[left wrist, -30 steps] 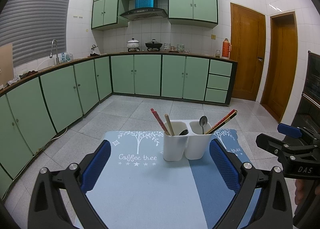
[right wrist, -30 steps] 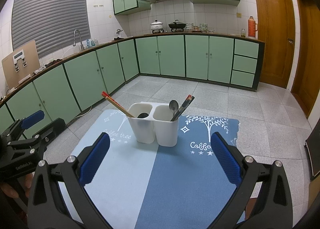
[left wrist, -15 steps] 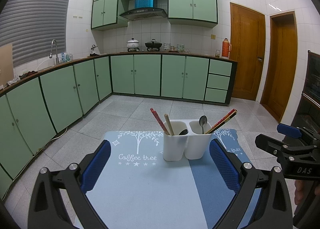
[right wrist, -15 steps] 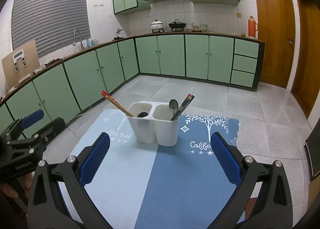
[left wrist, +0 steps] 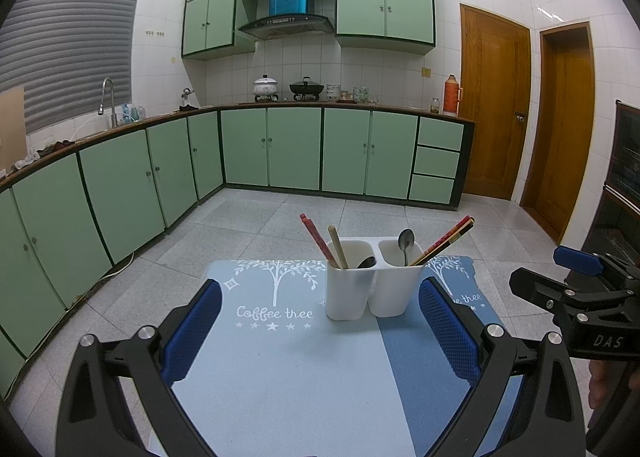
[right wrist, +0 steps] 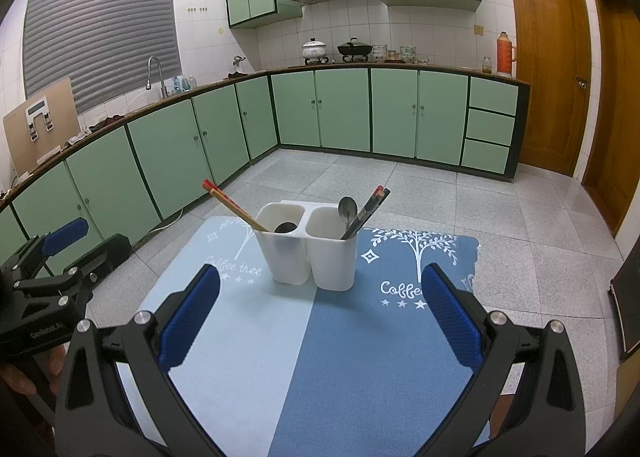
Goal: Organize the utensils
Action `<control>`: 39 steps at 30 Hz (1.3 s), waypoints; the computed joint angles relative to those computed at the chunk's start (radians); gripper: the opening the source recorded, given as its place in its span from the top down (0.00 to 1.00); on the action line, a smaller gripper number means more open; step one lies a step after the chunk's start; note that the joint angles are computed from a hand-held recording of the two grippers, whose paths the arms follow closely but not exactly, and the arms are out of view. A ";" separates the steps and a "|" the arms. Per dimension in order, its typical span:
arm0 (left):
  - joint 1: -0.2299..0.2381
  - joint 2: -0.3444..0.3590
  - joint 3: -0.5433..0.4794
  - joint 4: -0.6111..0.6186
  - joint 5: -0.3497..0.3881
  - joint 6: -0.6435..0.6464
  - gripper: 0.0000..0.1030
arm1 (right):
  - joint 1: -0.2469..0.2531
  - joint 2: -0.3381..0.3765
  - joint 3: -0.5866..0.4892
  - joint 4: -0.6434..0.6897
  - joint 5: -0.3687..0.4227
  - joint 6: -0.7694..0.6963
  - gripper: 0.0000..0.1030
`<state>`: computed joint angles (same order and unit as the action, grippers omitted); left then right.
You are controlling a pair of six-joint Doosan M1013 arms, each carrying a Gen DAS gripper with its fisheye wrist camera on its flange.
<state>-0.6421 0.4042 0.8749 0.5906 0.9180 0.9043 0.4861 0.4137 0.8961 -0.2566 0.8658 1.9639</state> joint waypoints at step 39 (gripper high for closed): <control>0.004 -0.001 0.016 -0.003 -0.012 -0.012 0.06 | -0.010 -0.004 0.014 -0.001 -0.002 -0.009 0.05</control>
